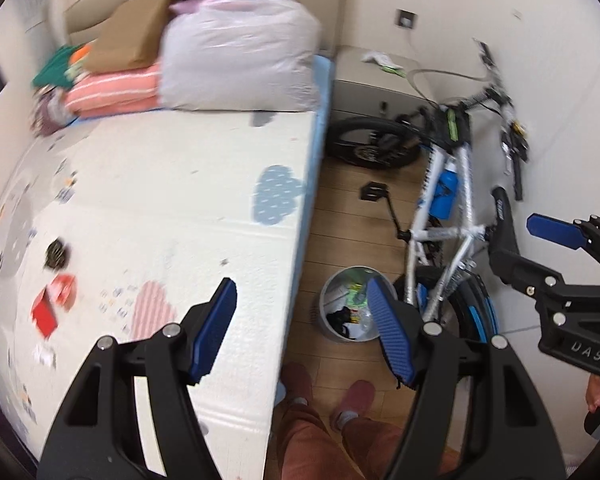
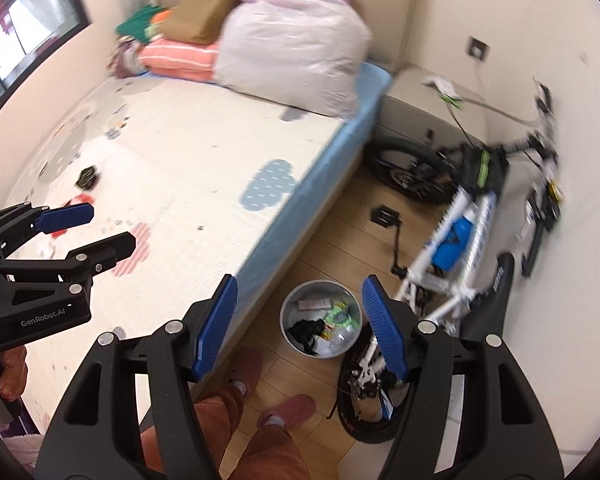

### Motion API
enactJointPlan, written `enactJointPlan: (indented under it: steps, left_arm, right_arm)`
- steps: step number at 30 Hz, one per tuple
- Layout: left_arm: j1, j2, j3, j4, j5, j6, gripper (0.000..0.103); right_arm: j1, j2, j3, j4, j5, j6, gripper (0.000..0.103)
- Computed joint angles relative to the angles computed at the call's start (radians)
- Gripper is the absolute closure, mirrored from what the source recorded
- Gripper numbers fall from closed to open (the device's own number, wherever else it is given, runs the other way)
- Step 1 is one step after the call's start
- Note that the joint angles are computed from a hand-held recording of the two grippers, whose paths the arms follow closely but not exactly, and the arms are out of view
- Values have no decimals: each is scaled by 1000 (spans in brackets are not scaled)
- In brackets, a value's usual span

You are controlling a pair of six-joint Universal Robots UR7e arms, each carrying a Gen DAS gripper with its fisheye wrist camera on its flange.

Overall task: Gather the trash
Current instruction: 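Move both open tools back over the mat toward the red box and tissue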

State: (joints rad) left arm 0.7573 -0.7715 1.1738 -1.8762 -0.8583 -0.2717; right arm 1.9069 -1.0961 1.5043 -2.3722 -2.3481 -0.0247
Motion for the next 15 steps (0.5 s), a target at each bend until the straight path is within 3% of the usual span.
enactJointPlan:
  steps: [8, 15]
  left_arm:
    - [16, -194, 128, 97, 155, -275, 35]
    - [52, -349, 171, 273, 269, -527, 35]
  right_arm:
    - [79, 182, -201, 83, 112, -151, 40]
    - [151, 391, -441, 196, 223, -238, 40]
